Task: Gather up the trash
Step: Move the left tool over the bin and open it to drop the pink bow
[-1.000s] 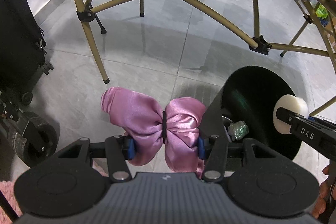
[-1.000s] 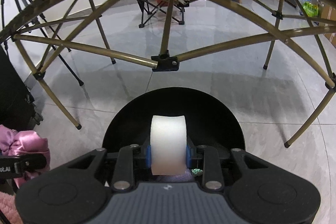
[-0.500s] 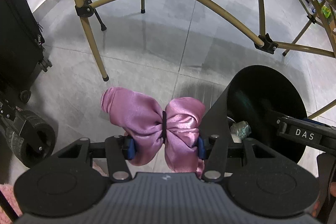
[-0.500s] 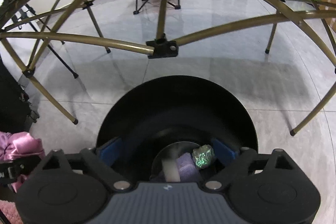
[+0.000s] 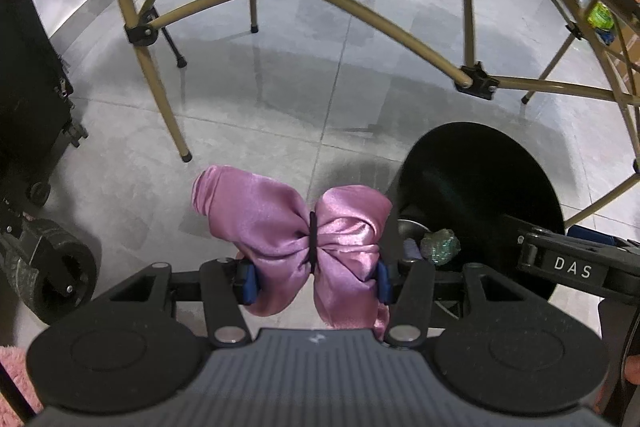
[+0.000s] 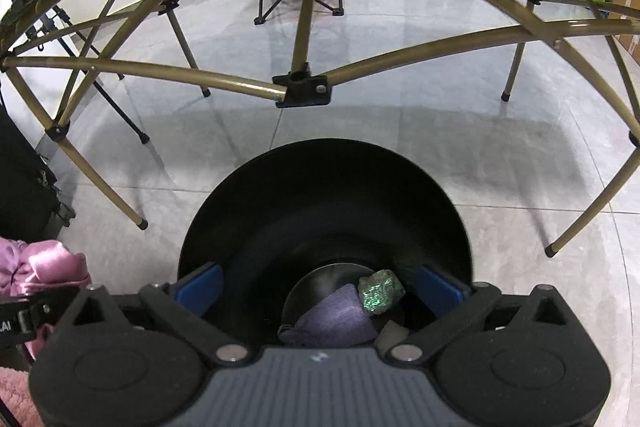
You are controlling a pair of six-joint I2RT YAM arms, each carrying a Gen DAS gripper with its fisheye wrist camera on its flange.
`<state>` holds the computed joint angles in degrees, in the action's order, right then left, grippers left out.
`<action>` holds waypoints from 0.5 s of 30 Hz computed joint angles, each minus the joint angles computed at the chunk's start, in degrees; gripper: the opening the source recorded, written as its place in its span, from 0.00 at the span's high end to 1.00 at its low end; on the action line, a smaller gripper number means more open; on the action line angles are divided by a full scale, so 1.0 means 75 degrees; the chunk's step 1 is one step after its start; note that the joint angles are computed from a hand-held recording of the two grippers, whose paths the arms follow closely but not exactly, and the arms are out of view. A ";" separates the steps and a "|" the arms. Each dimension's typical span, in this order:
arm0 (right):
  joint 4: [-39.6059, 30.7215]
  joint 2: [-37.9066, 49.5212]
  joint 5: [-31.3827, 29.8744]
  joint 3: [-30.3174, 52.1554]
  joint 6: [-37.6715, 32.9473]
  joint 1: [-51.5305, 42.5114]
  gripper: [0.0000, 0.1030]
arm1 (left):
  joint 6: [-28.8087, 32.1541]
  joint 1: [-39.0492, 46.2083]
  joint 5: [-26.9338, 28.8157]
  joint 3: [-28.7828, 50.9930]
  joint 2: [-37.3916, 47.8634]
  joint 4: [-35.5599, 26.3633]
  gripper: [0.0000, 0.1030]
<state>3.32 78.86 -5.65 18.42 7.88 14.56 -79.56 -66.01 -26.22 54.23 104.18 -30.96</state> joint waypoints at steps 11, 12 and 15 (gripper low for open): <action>-0.0660 -0.1295 -0.0552 -0.0348 -0.0661 -0.1498 0.00 | 0.0462 -0.0336 -0.0110 0.1454 0.0816 -0.0359 0.49; -0.0685 -0.1328 -0.0606 -0.0358 -0.0732 -0.1646 0.00 | 0.0519 -0.0358 -0.0101 0.1599 0.0914 -0.0382 0.49; -0.0811 -0.1492 -0.0820 -0.0413 -0.0994 -0.2183 0.00 | 0.0680 -0.0418 -0.0087 0.2073 0.1240 -0.0473 0.49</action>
<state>-2.76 67.67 -11.80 15.32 0.42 -1.82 -74.46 -69.15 -26.87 69.78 113.48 -34.51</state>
